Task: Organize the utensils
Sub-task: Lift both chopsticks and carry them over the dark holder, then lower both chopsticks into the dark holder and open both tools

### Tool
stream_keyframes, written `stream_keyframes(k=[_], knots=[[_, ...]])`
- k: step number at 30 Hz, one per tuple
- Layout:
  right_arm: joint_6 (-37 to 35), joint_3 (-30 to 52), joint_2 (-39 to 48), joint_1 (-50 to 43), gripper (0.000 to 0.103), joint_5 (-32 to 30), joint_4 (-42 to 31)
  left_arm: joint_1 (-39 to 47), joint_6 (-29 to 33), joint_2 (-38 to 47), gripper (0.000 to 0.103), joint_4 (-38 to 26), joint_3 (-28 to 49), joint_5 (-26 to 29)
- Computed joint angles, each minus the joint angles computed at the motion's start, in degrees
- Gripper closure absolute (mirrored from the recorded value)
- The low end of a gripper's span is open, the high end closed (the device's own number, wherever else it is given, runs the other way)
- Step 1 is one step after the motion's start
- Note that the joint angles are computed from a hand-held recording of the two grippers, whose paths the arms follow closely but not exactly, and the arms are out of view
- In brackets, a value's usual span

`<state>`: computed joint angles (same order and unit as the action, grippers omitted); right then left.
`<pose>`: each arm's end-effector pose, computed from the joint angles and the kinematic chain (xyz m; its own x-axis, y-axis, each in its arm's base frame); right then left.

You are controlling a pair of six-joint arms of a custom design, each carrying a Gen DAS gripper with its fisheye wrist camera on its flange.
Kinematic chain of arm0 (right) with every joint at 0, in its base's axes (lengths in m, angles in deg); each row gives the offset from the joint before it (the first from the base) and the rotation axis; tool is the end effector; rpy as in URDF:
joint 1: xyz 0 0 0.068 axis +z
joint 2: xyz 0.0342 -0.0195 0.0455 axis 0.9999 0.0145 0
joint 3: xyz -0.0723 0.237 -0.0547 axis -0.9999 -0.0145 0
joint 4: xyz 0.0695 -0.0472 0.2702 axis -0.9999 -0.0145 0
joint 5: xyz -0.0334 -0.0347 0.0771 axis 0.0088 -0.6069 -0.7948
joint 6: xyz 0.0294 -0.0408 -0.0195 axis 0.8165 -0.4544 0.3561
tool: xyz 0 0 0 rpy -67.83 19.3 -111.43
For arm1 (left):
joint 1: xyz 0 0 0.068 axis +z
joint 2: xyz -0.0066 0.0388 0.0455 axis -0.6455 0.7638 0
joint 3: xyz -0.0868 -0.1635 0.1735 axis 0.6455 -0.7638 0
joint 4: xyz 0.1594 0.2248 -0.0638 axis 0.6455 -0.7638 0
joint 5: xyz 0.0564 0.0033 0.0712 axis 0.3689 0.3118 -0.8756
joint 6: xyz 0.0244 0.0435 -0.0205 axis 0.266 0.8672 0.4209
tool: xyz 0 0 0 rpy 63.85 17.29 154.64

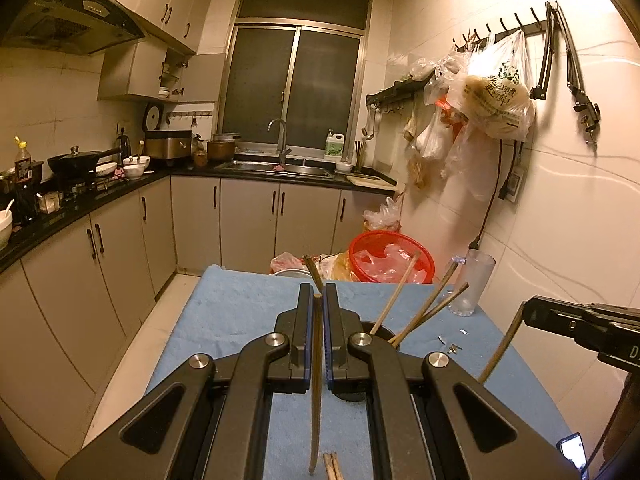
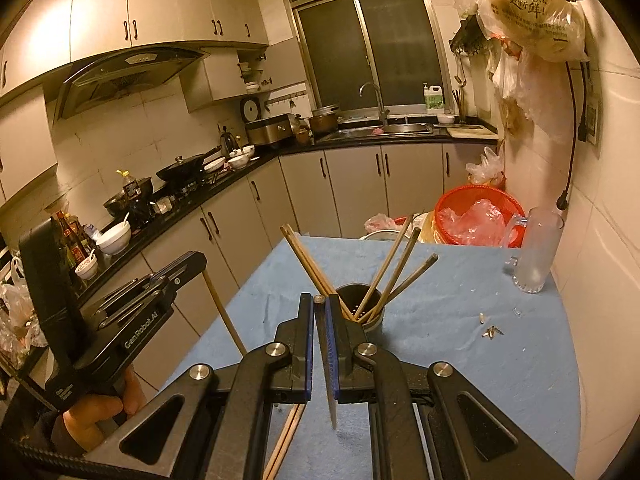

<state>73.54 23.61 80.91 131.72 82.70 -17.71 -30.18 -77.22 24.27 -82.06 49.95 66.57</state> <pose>0.2069 0.1667 0.3810 -0.5487 0.1965 -0.8126 0.0102 0.9735 0.2286 0.2929 0.0299 0.3532 -0.3897 0.0548 -0.9193 0.4544 0.8797 -0.1401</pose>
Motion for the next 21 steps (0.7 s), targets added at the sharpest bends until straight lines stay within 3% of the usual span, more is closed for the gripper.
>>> stream_keyframes(k=[21], knots=[[-1.91,4.77,1.83,-1.45,0.097,-0.97,-2.2,-2.03,-0.83,0.52,0.099,-1.65,3.6,0.12]])
